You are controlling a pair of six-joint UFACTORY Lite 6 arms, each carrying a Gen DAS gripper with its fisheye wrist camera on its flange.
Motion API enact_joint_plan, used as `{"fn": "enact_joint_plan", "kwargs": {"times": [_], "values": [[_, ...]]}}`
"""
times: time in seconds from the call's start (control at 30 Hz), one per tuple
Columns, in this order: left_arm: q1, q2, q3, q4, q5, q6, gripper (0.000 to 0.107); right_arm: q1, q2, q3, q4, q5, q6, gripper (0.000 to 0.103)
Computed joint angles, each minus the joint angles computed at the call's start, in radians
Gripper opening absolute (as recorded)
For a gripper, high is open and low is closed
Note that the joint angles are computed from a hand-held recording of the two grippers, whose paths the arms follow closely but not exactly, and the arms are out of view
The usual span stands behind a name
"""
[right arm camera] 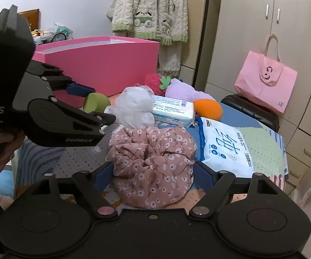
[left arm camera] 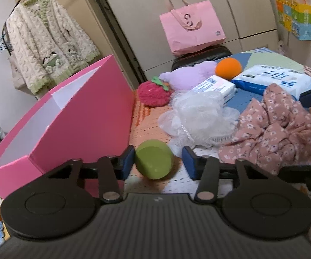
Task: Organize soft objects
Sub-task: 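Grasp the green ball with the left tool while the right tool grasps the pink scrunchie, then carry the green ball and pink scrunchie in both tools over the box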
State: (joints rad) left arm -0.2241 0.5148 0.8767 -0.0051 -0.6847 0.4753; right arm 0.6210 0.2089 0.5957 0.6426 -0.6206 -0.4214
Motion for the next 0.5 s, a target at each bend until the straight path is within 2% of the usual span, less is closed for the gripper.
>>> {"fn": "enact_joint_plan", "kwargs": {"times": [0.27,0.5], "values": [[0.025,-0.002,0.005,0.047,0.008,-0.048,0.036,0.007,0.045,0.043,0.023,-0.001,-0.033,0.089],[0.075,-0.033,-0.013,0.204,0.03,-0.201,0.036,0.047,0.061,0.052,0.107,-0.017,-0.052,0.088]]}}
